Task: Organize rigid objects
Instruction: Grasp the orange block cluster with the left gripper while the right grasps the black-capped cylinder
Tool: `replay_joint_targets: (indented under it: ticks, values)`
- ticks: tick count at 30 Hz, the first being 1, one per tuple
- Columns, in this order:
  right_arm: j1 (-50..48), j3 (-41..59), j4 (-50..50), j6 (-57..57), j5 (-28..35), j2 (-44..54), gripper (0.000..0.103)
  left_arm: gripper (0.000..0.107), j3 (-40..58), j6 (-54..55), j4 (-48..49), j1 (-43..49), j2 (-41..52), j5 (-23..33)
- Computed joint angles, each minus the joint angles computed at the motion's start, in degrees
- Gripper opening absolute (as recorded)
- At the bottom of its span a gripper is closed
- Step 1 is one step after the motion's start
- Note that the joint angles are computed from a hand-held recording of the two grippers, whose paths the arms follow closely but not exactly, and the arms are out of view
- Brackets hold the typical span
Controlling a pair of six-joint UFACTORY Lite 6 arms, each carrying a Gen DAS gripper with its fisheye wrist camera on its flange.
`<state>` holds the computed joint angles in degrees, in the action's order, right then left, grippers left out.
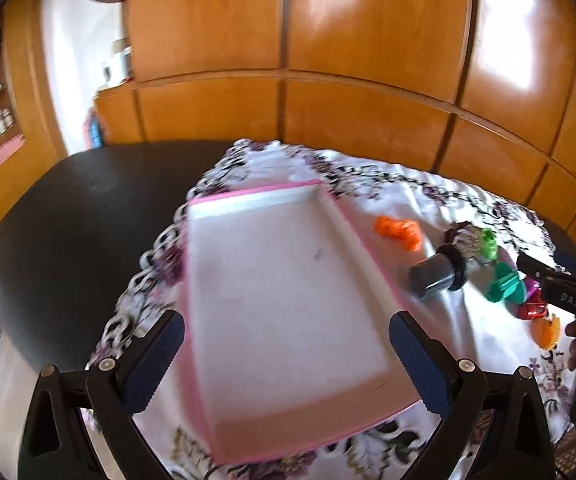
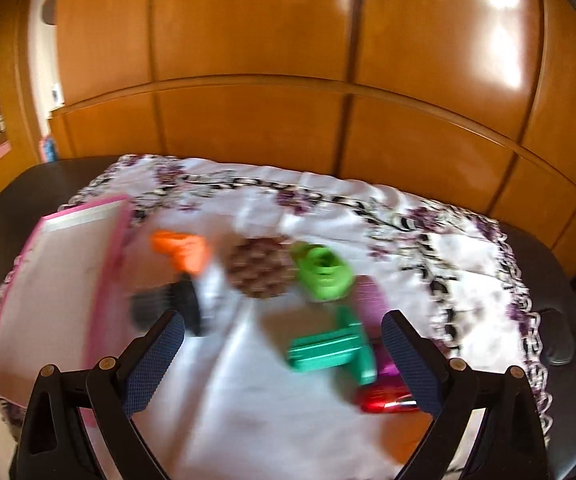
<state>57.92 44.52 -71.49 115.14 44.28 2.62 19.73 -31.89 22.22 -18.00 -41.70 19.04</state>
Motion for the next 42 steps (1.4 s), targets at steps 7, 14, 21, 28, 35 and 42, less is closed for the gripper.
replay_joint_targets:
  ticks: [7, 14, 21, 28, 35, 42]
  values:
    - [-10.23, -6.97, -5.26, 3.34, -7.35, -5.47, 0.1, 0.103, 18.59, -6.77, 7.47, -7.38, 25.0, -3.07]
    - [-13.29, -9.13, -6.57, 5.59, -11.48, -9.06, 0.1, 0.103, 41.41, 0.31, 1.4, -11.38, 51.84, -1.34]
    - [-16.37, -10.42, -7.93, 7.46, -15.27, -10.81, 0.1, 0.099, 65.97, 11.69, -10.51, -12.17, 75.22, 5.4]
    - [-17.59, -10.33, -8.04, 7.3, -16.91, -10.92, 0.1, 0.086, 83.6, 15.93, -14.34, -11.35, 90.16, 13.61]
    - [-17.81, -10.04, -7.45, 6.6, -16.32, -10.65, 0.1, 0.061, 80.95, 17.34, -15.56, -11.33, 90.29, 9.09]
    - [-17.67, -9.63, -7.53, 5.88, -17.2, -9.64, 0.095, 0.061, 55.39, 6.86, -6.33, -11.87, 68.77, -4.32]
